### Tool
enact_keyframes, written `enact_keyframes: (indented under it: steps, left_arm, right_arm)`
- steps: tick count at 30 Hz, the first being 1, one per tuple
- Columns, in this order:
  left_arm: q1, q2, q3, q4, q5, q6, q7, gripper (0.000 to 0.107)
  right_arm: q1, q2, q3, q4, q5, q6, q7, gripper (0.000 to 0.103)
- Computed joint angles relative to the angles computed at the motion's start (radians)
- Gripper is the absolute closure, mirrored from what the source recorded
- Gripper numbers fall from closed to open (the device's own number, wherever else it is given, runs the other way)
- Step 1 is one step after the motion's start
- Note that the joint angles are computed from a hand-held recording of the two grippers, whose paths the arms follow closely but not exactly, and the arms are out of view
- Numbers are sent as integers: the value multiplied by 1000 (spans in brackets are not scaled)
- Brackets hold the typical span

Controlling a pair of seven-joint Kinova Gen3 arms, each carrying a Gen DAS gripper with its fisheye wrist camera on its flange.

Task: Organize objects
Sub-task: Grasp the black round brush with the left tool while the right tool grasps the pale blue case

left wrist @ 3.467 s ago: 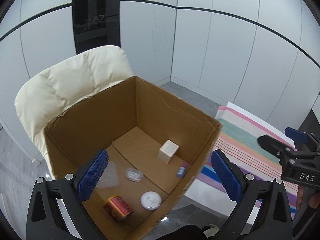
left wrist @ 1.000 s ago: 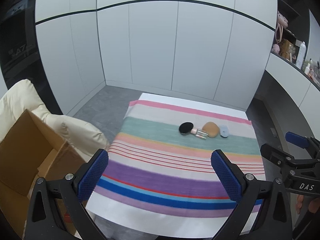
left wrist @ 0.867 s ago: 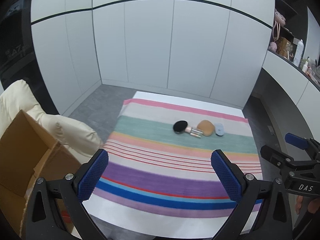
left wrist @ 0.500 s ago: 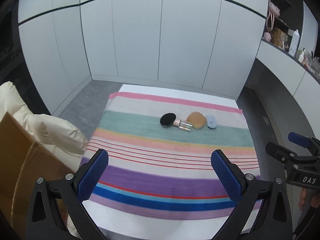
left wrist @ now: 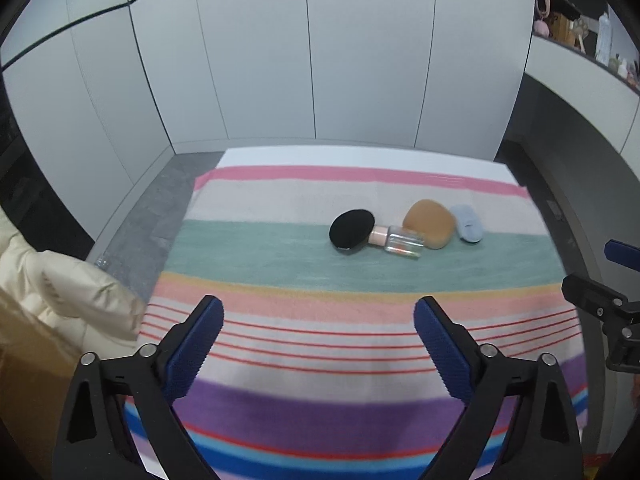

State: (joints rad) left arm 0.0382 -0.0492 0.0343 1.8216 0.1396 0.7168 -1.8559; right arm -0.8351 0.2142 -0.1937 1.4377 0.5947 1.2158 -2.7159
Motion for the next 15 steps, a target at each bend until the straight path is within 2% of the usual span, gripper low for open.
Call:
enact_keyframes:
  steps: [6,13,15]
  left_arm:
    - [7,113,17,0,-9,-81,11,15]
    - [23,258,35,-44,-33,-137,41,28]
    - [33,287,38,-60,-51,-151,47,28]
  right_arm:
    - [52,72,32,31,-46,-116,25,1]
    - [71,151,83,37,-66,-215,57,2]
    - [83,175,96,34,-79,-243,70,3]
